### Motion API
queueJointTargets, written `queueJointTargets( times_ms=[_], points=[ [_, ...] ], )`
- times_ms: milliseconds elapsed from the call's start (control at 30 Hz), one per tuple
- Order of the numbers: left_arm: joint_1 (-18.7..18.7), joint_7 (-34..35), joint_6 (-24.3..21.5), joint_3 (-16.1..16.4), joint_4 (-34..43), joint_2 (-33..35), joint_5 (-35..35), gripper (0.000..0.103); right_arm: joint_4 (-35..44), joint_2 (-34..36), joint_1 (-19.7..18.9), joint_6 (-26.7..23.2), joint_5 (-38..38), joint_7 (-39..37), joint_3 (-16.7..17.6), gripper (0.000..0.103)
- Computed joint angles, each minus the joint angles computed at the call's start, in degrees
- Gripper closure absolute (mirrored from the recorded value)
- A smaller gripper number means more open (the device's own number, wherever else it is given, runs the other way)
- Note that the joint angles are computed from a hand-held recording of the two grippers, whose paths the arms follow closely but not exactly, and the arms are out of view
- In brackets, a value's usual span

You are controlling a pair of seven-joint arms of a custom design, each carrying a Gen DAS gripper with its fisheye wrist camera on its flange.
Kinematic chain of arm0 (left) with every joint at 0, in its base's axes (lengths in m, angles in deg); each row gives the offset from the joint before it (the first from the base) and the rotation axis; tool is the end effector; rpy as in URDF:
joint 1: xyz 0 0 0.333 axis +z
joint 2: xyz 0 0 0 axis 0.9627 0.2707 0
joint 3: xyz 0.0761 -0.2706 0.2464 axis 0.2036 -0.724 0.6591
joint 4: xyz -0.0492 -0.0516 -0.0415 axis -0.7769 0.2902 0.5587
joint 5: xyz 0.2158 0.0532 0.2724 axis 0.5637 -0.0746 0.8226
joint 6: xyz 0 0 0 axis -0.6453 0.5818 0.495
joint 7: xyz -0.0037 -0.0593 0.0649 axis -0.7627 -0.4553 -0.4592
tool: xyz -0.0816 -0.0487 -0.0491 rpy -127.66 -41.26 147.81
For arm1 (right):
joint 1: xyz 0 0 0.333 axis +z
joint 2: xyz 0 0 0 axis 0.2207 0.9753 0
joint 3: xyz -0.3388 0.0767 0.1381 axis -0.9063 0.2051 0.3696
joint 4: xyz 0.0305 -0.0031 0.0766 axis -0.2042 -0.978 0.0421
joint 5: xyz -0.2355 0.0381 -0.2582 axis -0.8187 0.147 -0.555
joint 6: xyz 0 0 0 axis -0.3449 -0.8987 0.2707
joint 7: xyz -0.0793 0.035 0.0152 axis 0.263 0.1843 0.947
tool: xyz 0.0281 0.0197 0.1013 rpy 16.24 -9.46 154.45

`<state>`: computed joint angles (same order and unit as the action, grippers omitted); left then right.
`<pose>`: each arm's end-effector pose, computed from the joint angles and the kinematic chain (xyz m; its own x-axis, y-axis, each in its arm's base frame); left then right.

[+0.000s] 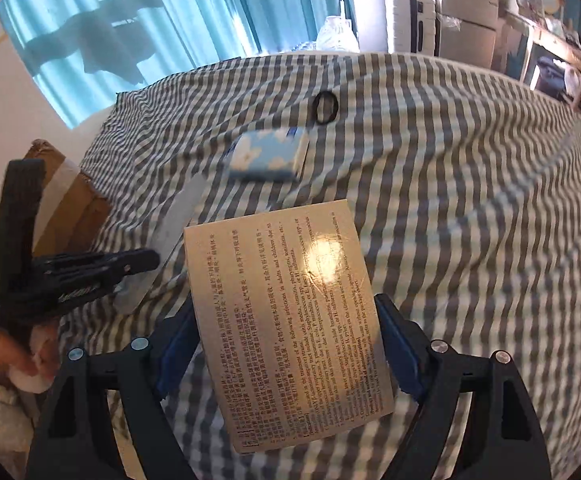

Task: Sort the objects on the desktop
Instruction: 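Carry the comb and brown box into the cardboard box and open both tools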

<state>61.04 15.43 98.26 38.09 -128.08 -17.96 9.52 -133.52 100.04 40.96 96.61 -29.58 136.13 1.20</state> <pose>0.6826 -0.2592 0.4880 -0.3208 -0.9202 0.2242 -0.8958 0.2180 -0.3872 0.6404 0.3841 0.5244 -0.0321 -0.9748 -0.2208 -0.8597 0.1396 -0.4913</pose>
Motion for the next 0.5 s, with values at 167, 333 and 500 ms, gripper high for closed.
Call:
queueJointTargets(
  times_ms=[167, 333, 500],
  points=[
    [-3.0, -3.9, -6.0, 2.1, 8.6, 5.2, 4.7, 0.087, -1.8, -0.4, 0.9, 0.6, 0.0, 1.9, 0.1, 0.021],
    [-3.2, -3.5, -2.7, 1.6, 5.8, 3.4, 5.7, 0.101, -5.2, -1.5, 0.2, 3.3, 1.3, 5.1, 0.1, 0.021],
    [-2.1, -3.6, 3.4, 0.3, -3.9, -4.4, 3.3, 0.101, -4.2, -1.6, 0.6, 2.1, 0.7, 6.9, -0.1, 0.021]
  ],
)
